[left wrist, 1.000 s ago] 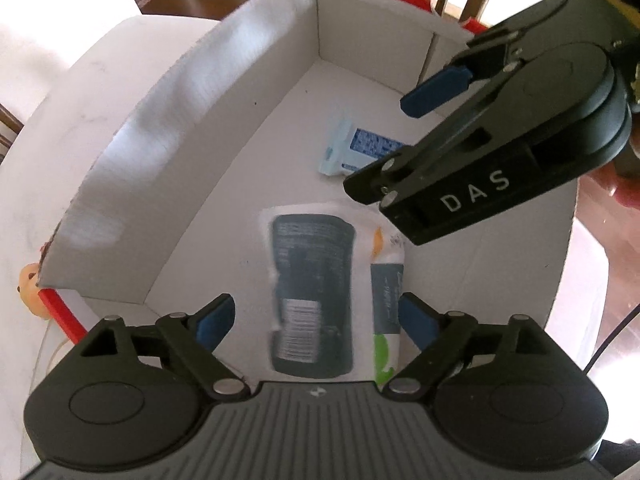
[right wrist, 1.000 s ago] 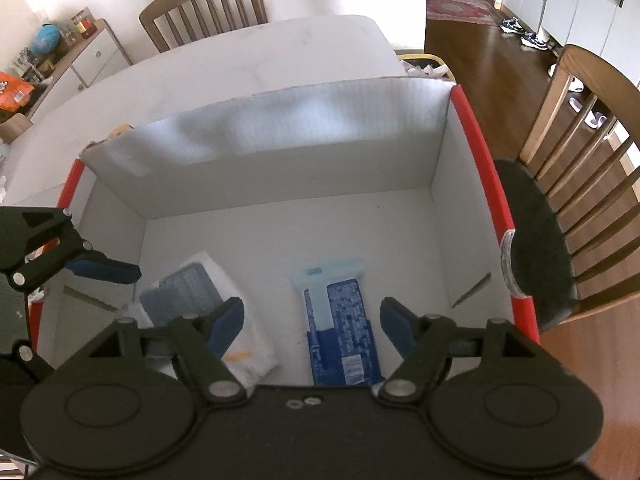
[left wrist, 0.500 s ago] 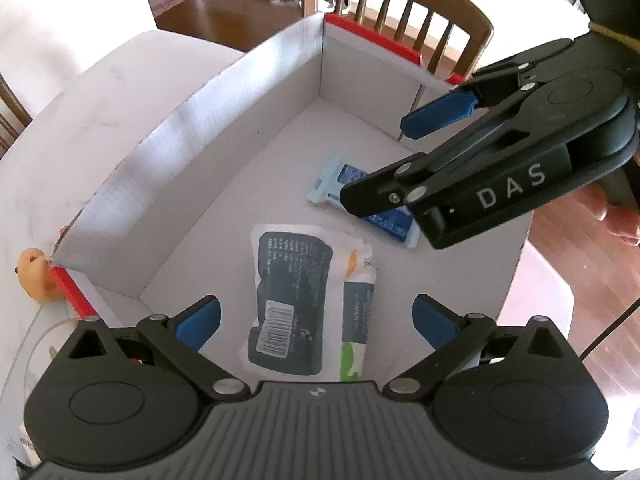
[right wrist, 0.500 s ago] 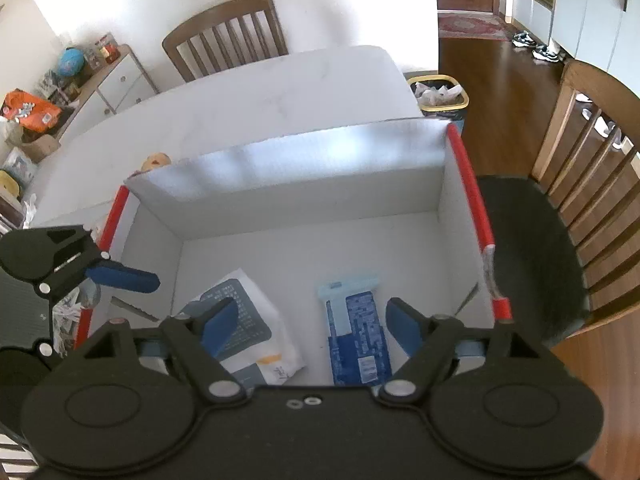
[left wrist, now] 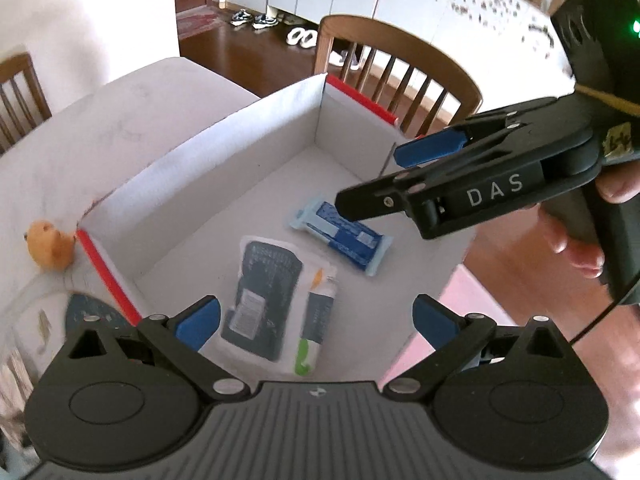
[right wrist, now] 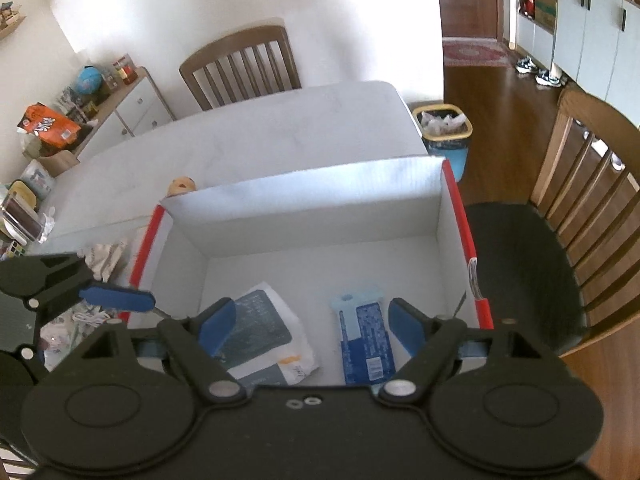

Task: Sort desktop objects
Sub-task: 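Withdraw both grippers from the box back over the table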

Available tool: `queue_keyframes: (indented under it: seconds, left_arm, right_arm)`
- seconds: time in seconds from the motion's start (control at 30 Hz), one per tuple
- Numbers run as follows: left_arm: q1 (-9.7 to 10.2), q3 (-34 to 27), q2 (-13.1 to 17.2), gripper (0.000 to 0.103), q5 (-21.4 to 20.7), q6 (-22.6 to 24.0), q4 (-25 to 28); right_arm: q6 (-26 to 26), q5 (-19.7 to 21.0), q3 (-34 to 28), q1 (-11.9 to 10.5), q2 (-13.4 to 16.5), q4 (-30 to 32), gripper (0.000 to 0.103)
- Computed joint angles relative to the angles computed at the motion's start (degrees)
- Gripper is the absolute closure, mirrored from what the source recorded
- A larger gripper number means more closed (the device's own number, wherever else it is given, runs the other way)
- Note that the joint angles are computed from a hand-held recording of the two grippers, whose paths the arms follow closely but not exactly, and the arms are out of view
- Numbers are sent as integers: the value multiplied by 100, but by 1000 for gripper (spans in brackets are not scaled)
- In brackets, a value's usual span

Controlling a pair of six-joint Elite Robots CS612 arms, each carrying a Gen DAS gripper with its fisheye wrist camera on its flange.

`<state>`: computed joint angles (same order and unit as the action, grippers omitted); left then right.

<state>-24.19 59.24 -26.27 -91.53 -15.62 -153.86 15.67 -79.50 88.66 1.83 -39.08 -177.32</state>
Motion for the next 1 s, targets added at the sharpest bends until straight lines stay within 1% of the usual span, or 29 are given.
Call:
queue_keyframes:
  seconds: [0.1, 0.2, 0.33, 0.5, 0.63, 0.8, 1.0]
  left_arm:
    - [-43, 338, -170, 0, 152, -40, -380]
    - [-67, 634, -322, 0, 213, -62, -710]
    - [-83, 957, -469, 0, 234, -83, -1064]
    - [-79, 1386, -650, 0, 225, -107, -1513]
    - [-55, 1722, -792, 0, 232, -189, -1861]
    - [-11, 2157, -967, 0, 375, -186, -2281]
    - [62, 2631, -1150, 0, 525, -274, -2769]
  right_arm:
    - [-13, -47, 53, 48, -44, -98, 20]
    - [-20, -112, 90, 106, -79, -161, 19]
    - [-43, -246, 150, 195, -123, -283, 19]
    - [99, -461, 225, 313, -165, -436, 19]
    - [202, -654, 264, 416, -199, -517, 19]
    - [245, -826, 243, 580, -218, -596, 19]
    - [435, -902, 104, 773, -177, -572, 19]
